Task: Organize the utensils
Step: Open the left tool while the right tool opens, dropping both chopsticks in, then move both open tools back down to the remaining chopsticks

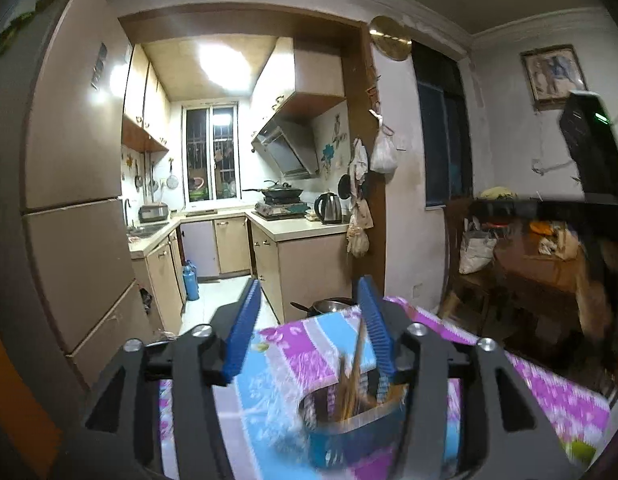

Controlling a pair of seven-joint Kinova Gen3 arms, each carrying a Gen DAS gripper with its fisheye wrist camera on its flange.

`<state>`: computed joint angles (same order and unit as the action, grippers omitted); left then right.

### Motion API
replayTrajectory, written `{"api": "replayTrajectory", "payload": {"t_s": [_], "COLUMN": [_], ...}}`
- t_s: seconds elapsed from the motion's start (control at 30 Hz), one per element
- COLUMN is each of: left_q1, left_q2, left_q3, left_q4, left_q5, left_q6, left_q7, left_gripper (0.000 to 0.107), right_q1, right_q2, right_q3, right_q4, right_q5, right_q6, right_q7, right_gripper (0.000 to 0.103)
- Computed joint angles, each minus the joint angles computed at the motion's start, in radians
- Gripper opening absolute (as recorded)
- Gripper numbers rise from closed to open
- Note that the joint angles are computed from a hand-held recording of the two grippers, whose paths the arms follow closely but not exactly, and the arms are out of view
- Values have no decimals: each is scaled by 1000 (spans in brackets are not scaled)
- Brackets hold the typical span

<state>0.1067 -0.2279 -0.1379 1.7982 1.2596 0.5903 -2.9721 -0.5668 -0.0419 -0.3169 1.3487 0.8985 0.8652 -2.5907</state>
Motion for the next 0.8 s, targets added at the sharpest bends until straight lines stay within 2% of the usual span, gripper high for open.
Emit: {"api": "replayTrajectory", "payload": {"t_s": [0.07,0.13,0.23,0.3,0.4,0.53,0.6,0.7,0.8], "left_q1": [0,9,-49,-76,-101,-130,-157,-192,-216], "left_q2": [-81,-153,-230,-251,-266,-261,-268,-283,-295], "left_q3": [-59,-144,-210,-277,-353,-459,-465,-409,-389], "left_q4": [93,185,324,392,467,546,583,625,675], "left_q5": [-5,-70,-123,-195,-265,-304,-309,-298,-282], "left_q6": [55,131,196,263,314,395,410,392,355], "left_q7": [-69,-100,-126,-128,-146,-212,-253,-292,-359], "left_gripper": [54,54,54,54,54,54,51,41,35], "right_q1": [2,25,77,145,231,322,356,388,496], "right_q2": [-61,-121,-200,-253,-325,-396,-419,-435,-484], "right_q3": [-20,-64,-138,-220,-359,-544,-637,-776,-915], "right_q4": [85,178,317,410,535,644,678,711,714], "right_q5": [40,67,70,30,6,-26,-46,-66,-118], "right_q6": [-9,-10,-25,-40,-57,-42,-12,63,92], "right_q7": [-67,-142,-235,-294,-395,-544,-625,-734,-745], "right_gripper": [39,44,57,59,59,59,58,52,46]}}
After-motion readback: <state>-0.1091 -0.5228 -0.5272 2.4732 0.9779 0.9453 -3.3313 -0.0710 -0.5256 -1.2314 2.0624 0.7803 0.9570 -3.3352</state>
